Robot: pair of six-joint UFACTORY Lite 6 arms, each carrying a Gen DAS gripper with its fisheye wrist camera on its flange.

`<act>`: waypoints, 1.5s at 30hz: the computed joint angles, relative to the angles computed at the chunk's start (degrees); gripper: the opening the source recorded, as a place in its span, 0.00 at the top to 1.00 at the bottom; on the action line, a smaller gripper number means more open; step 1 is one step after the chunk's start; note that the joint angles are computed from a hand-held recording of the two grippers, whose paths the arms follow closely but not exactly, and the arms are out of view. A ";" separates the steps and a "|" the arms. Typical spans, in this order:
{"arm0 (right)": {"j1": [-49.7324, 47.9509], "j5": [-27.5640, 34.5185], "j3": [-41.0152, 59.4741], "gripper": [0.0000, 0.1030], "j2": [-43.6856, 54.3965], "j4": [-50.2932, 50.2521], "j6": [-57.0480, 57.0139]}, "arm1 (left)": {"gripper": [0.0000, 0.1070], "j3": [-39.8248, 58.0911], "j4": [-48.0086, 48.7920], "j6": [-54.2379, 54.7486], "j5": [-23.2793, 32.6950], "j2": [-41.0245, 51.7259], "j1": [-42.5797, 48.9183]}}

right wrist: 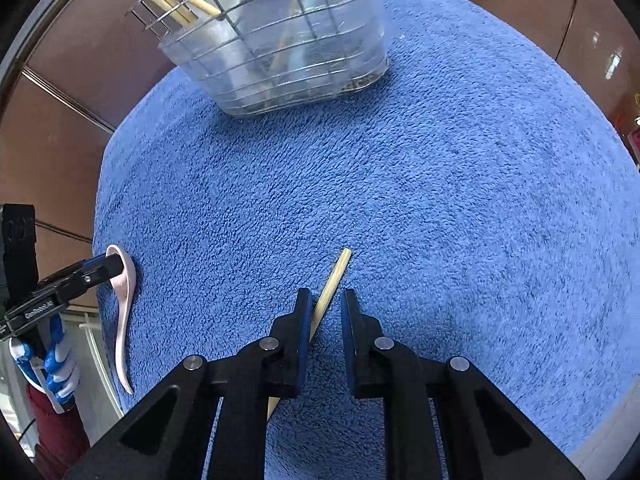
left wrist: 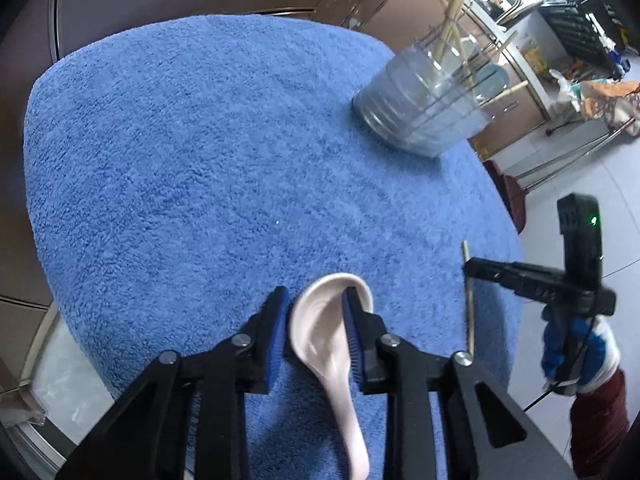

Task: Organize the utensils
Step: 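Grasp the last chopstick with the right tool while the left tool grasps the white spoon, then lift the chopstick and white spoon and carry both over the clear holder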

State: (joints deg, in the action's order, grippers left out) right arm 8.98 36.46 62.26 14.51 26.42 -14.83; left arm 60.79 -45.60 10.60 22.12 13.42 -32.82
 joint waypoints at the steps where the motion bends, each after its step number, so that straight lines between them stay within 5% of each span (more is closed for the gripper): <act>1: 0.24 0.91 2.15 0.88 1.56 -0.70 0.78 | 0.81 0.20 0.72 -0.53 0.00 0.11 -0.07; 6: 2.18 5.27 11.43 0.89 7.66 -5.54 5.33 | 0.92 1.22 6.44 -6.06 -0.62 0.88 -1.09; 11: 5.08 6.05 16.34 0.90 11.00 -8.25 9.22 | 0.92 1.88 14.99 -15.46 -3.00 1.05 -4.38; 21: 3.04 -0.74 0.71 0.93 -0.85 5.93 -5.52 | 0.93 -1.64 51.53 -55.01 -3.85 -7.08 -11.73; 25: 1.50 -1.53 -5.99 0.94 -9.10 12.87 -13.40 | 0.93 -1.83 63.96 -68.90 -0.88 -9.97 -15.39; 35: -4.29 1.39 -19.48 0.94 -33.43 21.14 -26.34 | 0.93 1.01 76.36 -86.09 7.21 -13.23 -23.43; 45: -22.96 16.51 -24.67 0.95 -50.45 29.45 -40.82 | 0.93 13.65 85.15 -95.02 21.11 -9.71 -31.78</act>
State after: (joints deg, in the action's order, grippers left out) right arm -13.98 52.97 37.60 -35.94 55.87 -55.65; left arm 74.44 39.54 -84.43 43.24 3.72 -64.60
